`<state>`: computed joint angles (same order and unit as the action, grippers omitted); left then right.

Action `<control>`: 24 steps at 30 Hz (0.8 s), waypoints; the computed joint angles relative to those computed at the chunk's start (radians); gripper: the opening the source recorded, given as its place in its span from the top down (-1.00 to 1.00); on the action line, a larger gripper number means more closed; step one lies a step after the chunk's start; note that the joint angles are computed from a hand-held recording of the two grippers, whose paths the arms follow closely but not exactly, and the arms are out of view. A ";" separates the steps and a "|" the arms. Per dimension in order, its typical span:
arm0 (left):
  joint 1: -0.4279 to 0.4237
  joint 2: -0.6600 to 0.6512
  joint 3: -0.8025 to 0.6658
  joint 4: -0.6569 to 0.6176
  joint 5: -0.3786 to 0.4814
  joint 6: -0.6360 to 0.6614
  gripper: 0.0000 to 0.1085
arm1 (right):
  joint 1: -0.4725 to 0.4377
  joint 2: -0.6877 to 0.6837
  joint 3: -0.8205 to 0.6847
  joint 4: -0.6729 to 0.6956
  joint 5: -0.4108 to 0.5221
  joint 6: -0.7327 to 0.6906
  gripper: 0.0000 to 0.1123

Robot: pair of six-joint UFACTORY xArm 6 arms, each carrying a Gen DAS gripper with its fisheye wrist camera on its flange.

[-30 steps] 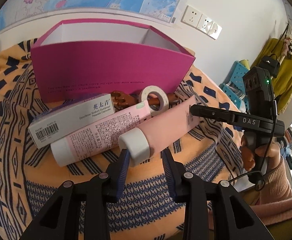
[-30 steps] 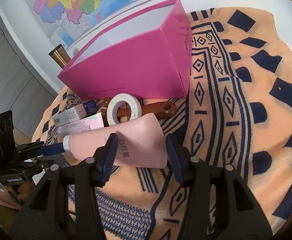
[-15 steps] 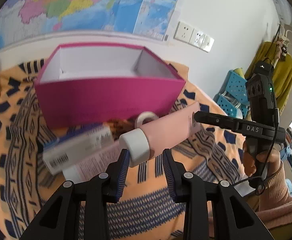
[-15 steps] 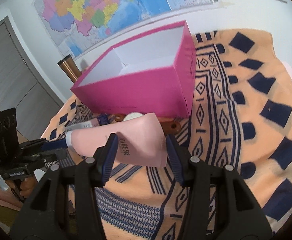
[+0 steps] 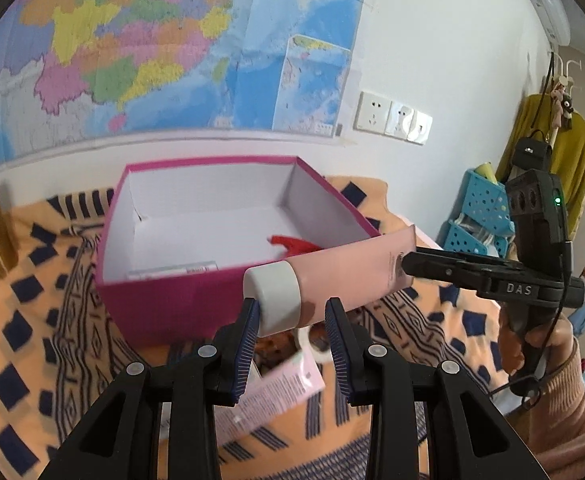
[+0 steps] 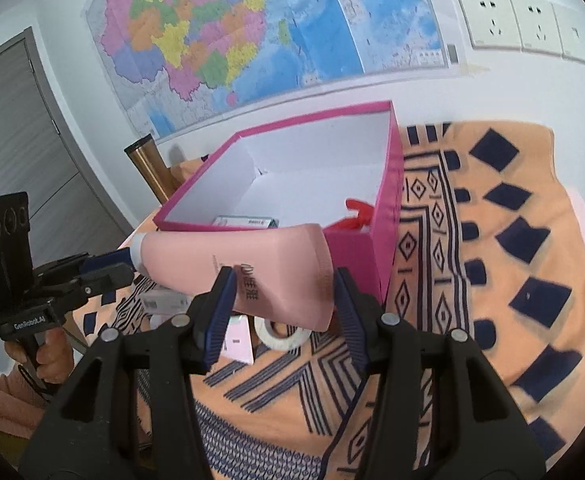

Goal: Organize rigid objects
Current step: 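Carry the pink tube into the magenta box and open the right gripper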

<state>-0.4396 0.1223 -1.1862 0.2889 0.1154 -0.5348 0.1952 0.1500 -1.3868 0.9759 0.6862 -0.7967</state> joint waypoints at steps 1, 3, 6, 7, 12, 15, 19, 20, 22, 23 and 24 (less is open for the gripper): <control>0.004 0.009 -0.014 0.000 0.001 0.005 0.38 | 0.000 0.005 -0.009 0.001 -0.001 0.000 0.06; 0.008 0.026 -0.038 -0.011 0.005 0.018 0.38 | 0.002 0.018 -0.031 -0.002 -0.008 0.005 0.06; 0.015 0.047 -0.072 -0.009 0.011 0.028 0.38 | 0.004 0.042 -0.068 -0.008 -0.012 0.016 0.06; 0.017 0.055 -0.086 -0.014 0.014 0.034 0.38 | 0.004 0.050 -0.082 -0.012 -0.013 0.020 0.06; 0.027 0.108 -0.165 -0.072 0.034 0.093 0.38 | 0.003 0.105 -0.163 -0.038 -0.016 0.046 0.06; 0.030 0.141 -0.211 -0.140 0.046 0.158 0.38 | 0.001 0.144 -0.215 -0.058 -0.011 0.075 0.06; 0.040 0.199 -0.290 -0.141 0.090 0.168 0.38 | -0.002 0.198 -0.280 -0.088 0.005 0.116 0.06; 0.041 0.213 -0.308 -0.160 0.103 0.183 0.38 | -0.001 0.212 -0.297 -0.109 0.005 0.134 0.06; 0.043 0.230 -0.328 -0.199 0.116 0.216 0.38 | 0.000 0.233 -0.321 -0.137 0.008 0.160 0.06; 0.045 0.242 -0.343 -0.218 0.127 0.231 0.38 | 0.001 0.247 -0.338 -0.158 0.011 0.177 0.06; 0.046 0.251 -0.353 -0.233 0.134 0.243 0.38 | 0.001 0.257 -0.350 -0.171 0.014 0.188 0.06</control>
